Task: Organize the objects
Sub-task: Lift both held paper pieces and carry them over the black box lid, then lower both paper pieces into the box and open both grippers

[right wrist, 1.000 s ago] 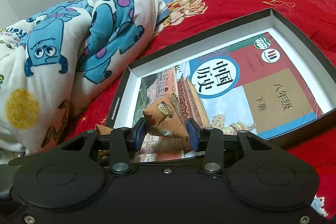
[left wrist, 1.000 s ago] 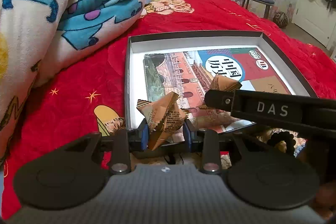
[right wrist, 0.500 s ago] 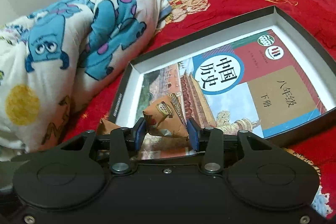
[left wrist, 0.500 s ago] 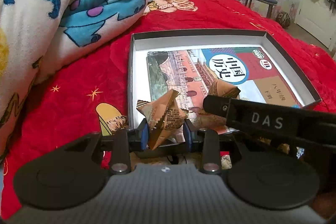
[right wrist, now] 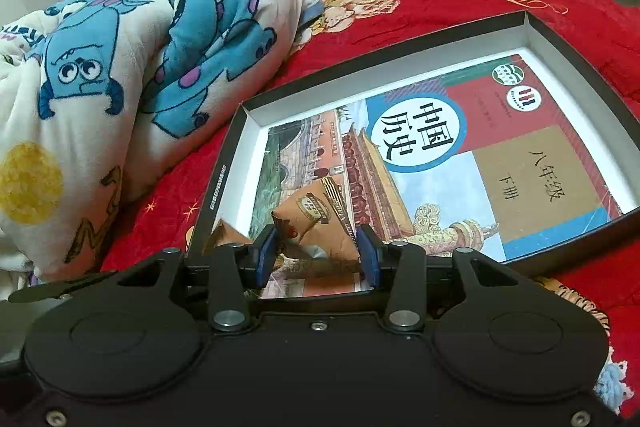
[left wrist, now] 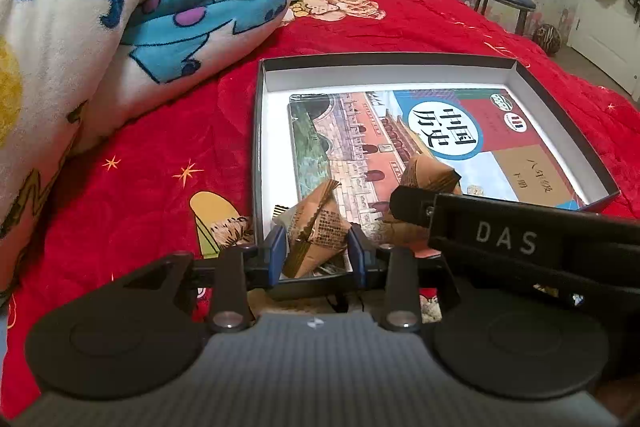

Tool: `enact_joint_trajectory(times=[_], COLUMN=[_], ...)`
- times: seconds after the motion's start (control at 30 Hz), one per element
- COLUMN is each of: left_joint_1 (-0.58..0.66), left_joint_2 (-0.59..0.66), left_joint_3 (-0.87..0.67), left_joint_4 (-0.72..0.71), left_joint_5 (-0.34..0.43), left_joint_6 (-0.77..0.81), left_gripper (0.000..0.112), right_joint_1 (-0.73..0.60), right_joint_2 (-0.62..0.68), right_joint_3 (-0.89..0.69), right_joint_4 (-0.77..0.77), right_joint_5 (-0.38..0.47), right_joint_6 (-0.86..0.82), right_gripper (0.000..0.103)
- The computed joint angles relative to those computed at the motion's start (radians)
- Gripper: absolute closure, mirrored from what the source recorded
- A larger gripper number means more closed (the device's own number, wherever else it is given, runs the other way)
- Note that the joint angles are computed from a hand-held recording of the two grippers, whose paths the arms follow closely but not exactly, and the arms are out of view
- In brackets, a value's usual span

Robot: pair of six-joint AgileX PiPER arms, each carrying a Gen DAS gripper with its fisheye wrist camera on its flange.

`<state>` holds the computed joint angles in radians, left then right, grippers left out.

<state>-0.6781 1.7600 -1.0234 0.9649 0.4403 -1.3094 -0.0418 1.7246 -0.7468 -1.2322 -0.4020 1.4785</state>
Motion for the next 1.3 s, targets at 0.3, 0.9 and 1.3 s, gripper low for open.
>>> enact_joint_trajectory(times=[0.3,0.9,1.3], left_joint_1=[-0.004,0.022,0.0], left_joint_2=[0.001,-0.027,-0.114], left_joint_3=[0.005,0.038,0.09], left_joint_4=[0.025,0.023,-0.023], left_joint_5=[0.0,-0.053,-0.035], left_joint_6=[-0.027,-0.055,0.015], left_gripper=[0.073,0.056,0.043], right_joint_1=[-0.01,-0.018,-0.016], right_joint_2=[0.003,0.004,-0.018], right_joint_3=[-0.007,-0.011,-0.004], right_joint_4=[-0.036,-0.067,-0.121], right_joint_5=[-0.009,-0.028,-0.037], right_joint_6=[0.032,0.051,0.109], right_gripper=[0.061,0.059,0.048])
